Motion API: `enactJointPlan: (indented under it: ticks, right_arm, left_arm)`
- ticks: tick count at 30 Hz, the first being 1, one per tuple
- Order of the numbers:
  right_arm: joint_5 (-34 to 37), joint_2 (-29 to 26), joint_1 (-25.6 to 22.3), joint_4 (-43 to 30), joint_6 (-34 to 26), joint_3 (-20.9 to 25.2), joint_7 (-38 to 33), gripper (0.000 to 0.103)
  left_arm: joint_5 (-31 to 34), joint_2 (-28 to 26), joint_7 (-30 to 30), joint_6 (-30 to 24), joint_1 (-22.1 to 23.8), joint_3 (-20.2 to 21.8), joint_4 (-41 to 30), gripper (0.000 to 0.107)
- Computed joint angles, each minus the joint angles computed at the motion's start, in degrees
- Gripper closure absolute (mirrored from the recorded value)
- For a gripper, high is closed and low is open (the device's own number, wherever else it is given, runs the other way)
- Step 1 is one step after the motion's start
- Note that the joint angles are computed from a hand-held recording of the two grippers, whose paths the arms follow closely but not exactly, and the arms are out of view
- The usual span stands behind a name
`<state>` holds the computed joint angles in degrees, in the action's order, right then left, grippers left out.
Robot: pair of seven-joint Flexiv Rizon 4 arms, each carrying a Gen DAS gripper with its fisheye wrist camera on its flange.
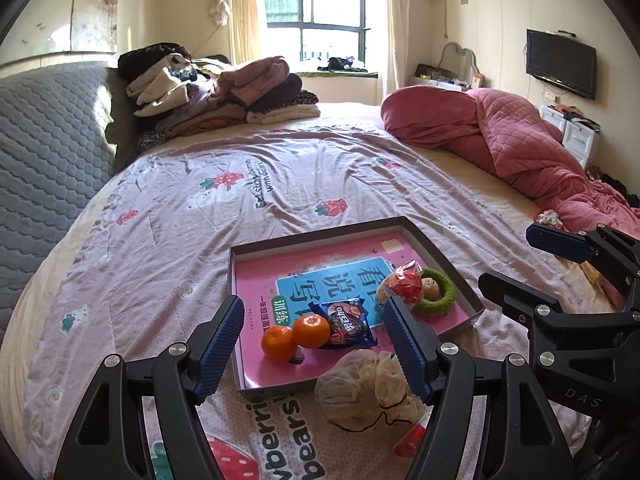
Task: Organize objects
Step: 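Withdraw both open grippers up and away from the tray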
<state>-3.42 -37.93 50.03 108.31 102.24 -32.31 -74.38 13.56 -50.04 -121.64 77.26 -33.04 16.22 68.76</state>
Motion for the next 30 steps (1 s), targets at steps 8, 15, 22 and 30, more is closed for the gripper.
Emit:
enactJointPlan:
  ticks: [8,15,22,30]
  right_arm:
    - [2.5,2.1,3.9,3.6,1.7,-2.8,-1.6,0.039]
    - [5.0,3.6,7.0,6.4,2.6,-4.4,-3.4,0.039]
    - [7.7,5.0,9.9,9.4,3.5,-6.0,-5.2,0.039]
    - [10.4,6.5,11.1,11.6,4.5,-6.0,-7.0,0.039]
  left_arm:
    - [1.2,2.4,-1.2,1.5,-1.5,1.0,3.5,0.033]
    - [2.0,3.9,-1.8,2.6,-2.8,2.0,5.5,0.033]
    - [3.1,5.0,-3.0,3.3,-4.2,3.5,7.1,0.033]
    - [4.8,5.9,-4.6,2.8,-6.1,5.3,8.1,0.033]
